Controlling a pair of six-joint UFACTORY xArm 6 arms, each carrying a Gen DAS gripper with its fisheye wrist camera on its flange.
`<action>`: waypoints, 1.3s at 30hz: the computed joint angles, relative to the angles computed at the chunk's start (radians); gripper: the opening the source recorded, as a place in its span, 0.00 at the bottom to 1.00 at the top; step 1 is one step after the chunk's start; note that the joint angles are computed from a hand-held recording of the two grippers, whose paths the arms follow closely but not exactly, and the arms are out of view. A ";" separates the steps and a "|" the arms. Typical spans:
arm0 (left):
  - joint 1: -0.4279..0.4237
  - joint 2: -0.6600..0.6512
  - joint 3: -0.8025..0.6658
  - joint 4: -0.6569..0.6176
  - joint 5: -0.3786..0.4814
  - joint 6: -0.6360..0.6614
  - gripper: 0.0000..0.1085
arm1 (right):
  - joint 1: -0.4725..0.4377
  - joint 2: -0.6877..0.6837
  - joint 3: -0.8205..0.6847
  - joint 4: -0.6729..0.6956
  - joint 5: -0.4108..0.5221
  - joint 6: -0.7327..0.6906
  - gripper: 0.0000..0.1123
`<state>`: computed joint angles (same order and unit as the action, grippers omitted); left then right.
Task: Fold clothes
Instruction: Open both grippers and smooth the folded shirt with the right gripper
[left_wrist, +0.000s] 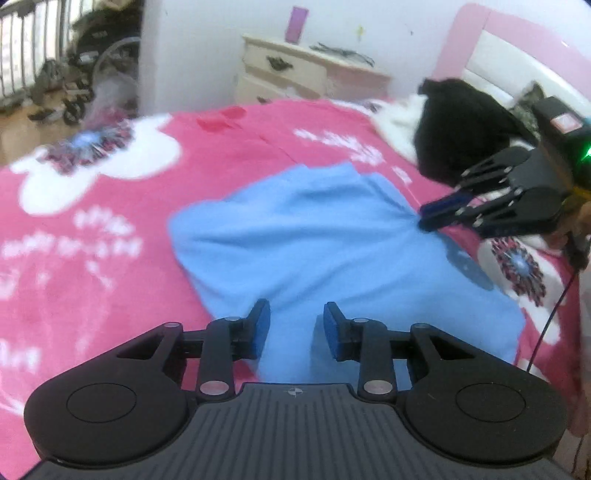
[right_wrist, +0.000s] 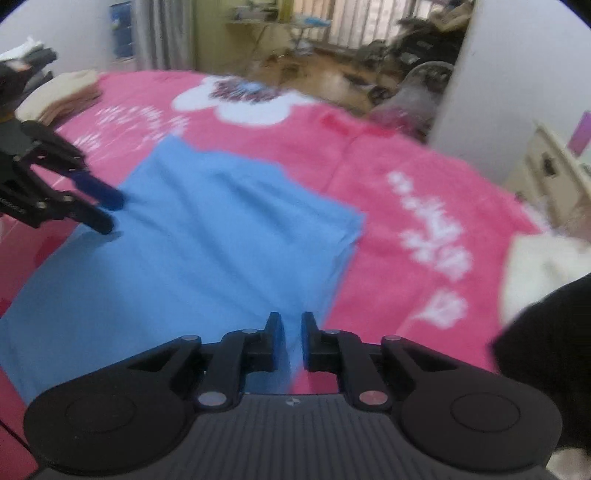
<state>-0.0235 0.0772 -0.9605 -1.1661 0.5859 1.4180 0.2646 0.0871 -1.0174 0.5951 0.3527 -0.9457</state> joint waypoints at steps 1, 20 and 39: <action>0.002 0.004 -0.014 -0.005 0.008 0.007 0.30 | -0.001 -0.001 -0.019 0.037 0.012 -0.025 0.12; -0.007 -0.086 0.108 -0.007 -0.051 -0.086 0.32 | 0.069 0.251 -0.335 0.313 0.172 -0.082 0.12; 0.005 -0.138 0.179 0.062 -0.061 -0.155 0.33 | 0.129 0.479 -0.632 0.267 0.221 0.221 0.14</action>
